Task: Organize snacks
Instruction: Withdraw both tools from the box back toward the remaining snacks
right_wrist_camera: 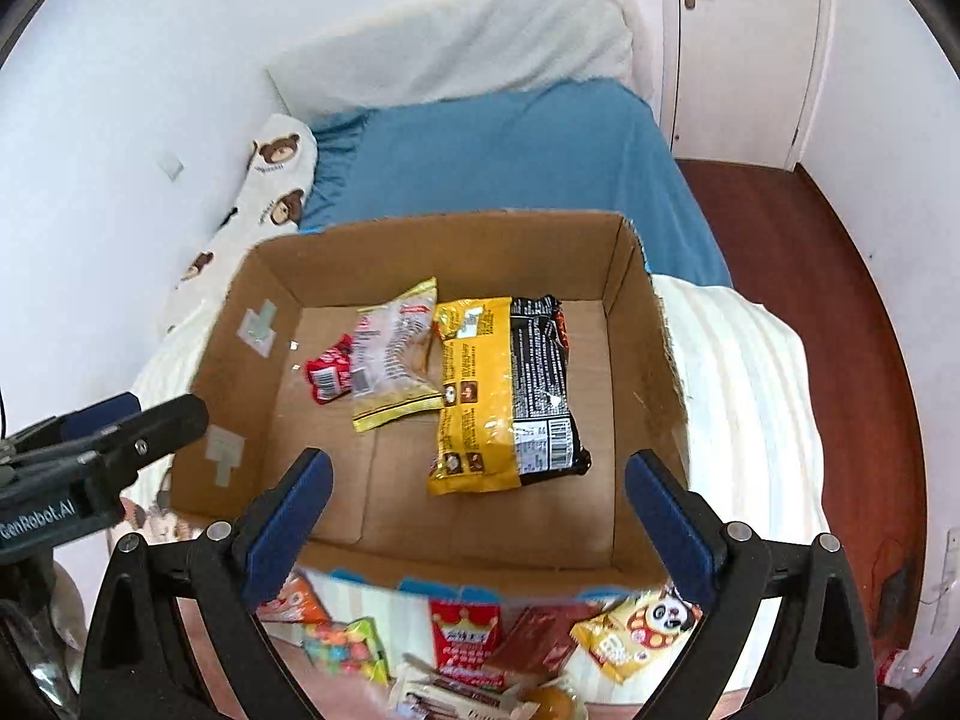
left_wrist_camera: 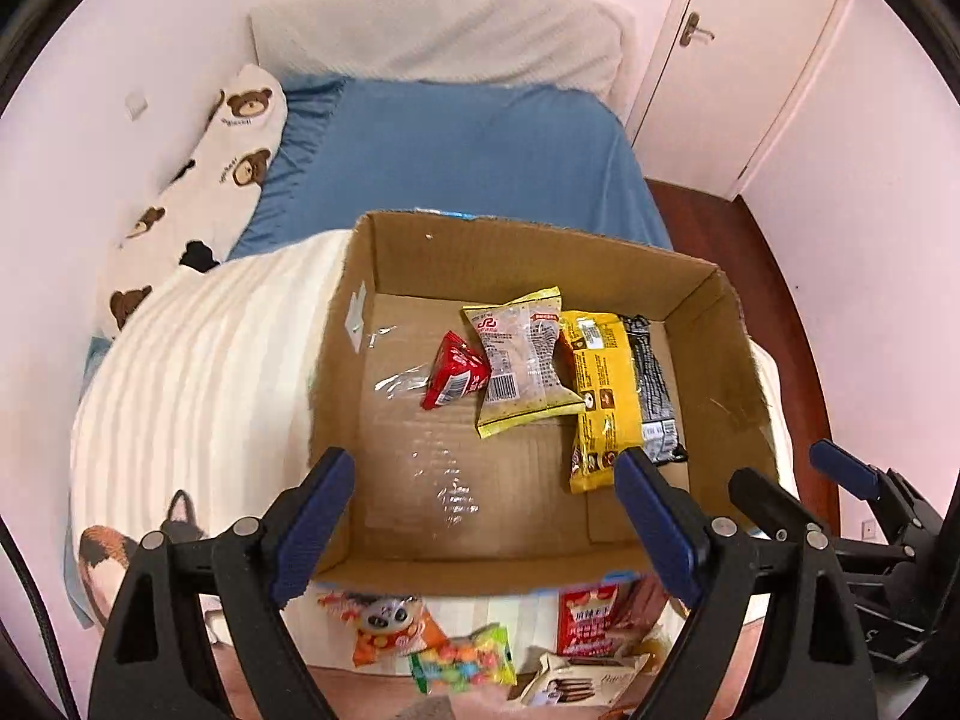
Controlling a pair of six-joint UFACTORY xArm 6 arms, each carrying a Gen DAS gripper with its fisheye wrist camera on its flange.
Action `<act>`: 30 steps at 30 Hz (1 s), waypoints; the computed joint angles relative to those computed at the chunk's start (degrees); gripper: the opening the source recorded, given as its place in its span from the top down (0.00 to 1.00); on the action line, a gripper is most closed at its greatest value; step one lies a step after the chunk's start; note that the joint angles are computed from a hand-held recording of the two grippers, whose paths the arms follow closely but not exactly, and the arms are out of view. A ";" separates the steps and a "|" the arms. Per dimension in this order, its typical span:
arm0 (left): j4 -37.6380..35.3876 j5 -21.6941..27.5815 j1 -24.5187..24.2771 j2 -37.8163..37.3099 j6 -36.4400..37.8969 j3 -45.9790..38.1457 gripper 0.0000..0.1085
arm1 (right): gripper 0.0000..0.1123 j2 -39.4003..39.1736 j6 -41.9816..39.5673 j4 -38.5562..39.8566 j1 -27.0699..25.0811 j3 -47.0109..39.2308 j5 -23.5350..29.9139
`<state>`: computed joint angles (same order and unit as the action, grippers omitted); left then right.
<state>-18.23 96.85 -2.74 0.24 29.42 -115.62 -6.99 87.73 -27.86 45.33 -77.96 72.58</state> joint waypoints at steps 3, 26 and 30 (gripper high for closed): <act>-1.16 0.50 1.55 -1.70 1.67 0.07 0.18 | 0.11 0.75 1.32 -1.71 2.82 -3.09 3.19; -2.00 5.27 15.02 -16.26 13.30 16.81 0.18 | 0.11 -1.79 20.26 -0.74 17.49 -1.48 6.62; 5.53 5.84 18.67 -19.68 17.33 27.57 0.18 | 0.11 -4.25 26.95 5.24 19.86 6.66 1.92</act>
<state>-12.70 102.69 15.92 -19.44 46.75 -88.06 -11.24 114.68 -22.62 65.19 -71.29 74.50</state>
